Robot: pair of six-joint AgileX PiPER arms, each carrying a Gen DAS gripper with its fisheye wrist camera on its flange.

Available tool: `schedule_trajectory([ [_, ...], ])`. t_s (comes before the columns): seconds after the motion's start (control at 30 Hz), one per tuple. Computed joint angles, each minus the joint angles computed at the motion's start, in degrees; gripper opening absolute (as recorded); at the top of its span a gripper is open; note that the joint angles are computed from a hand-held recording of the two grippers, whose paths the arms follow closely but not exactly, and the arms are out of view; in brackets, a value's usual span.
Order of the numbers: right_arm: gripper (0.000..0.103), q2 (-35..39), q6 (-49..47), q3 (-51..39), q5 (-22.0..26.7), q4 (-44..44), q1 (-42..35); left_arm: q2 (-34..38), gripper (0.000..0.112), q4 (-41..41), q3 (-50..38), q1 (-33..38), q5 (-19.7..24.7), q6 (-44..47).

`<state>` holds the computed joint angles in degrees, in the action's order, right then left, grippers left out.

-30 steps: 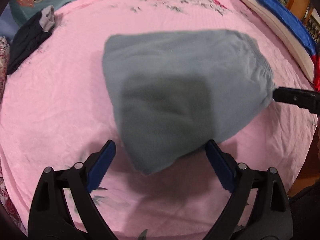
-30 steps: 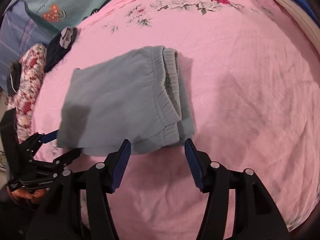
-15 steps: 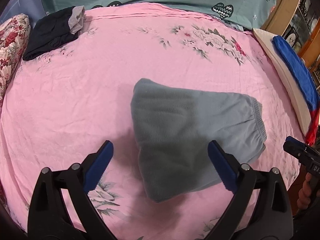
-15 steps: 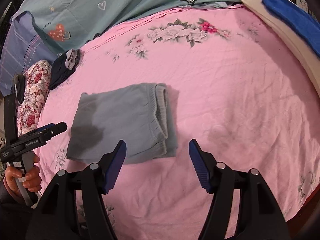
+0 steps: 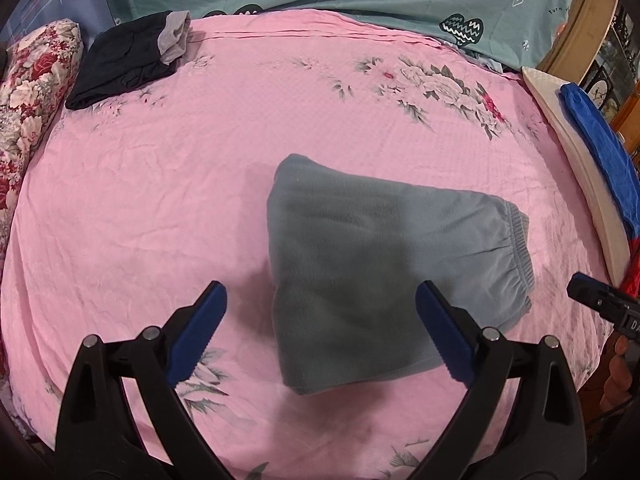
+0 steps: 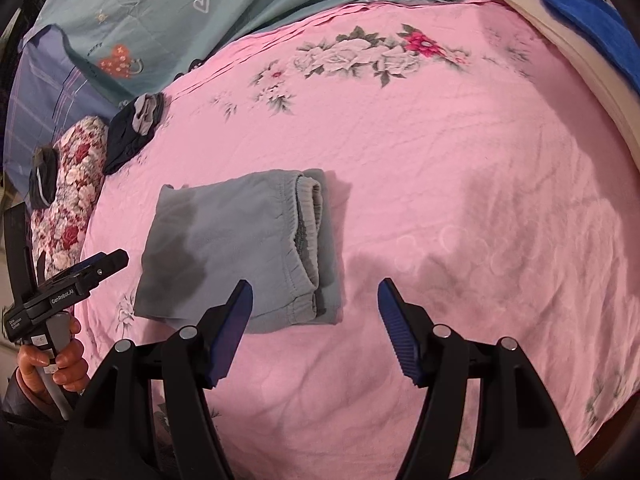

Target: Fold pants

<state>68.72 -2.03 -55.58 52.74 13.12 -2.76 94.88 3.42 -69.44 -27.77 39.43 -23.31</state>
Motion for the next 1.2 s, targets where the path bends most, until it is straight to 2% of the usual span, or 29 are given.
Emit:
schedule_trajectory([
  [0.3,0.066,9.2,-10.3,-7.4,1.8,2.8,0.4,-3.5,0.097,7.3,4.6,-3.8,1.0,-11.8],
  [0.53,0.066,15.1,-13.9,-11.7,2.3,2.6,1.7,-6.0,0.097,10.7,7.5,-4.9,3.5,-18.5],
  [0.8,0.066,18.8,-16.7,-13.8,1.8,3.0,2.3,-7.3,0.097,12.5,8.3,-6.0,6.7,-22.0],
  [1.2,0.066,24.8,-22.7,-17.6,5.0,9.3,-2.1,-8.9,0.097,12.0,10.9,-6.9,6.7,-26.7],
])
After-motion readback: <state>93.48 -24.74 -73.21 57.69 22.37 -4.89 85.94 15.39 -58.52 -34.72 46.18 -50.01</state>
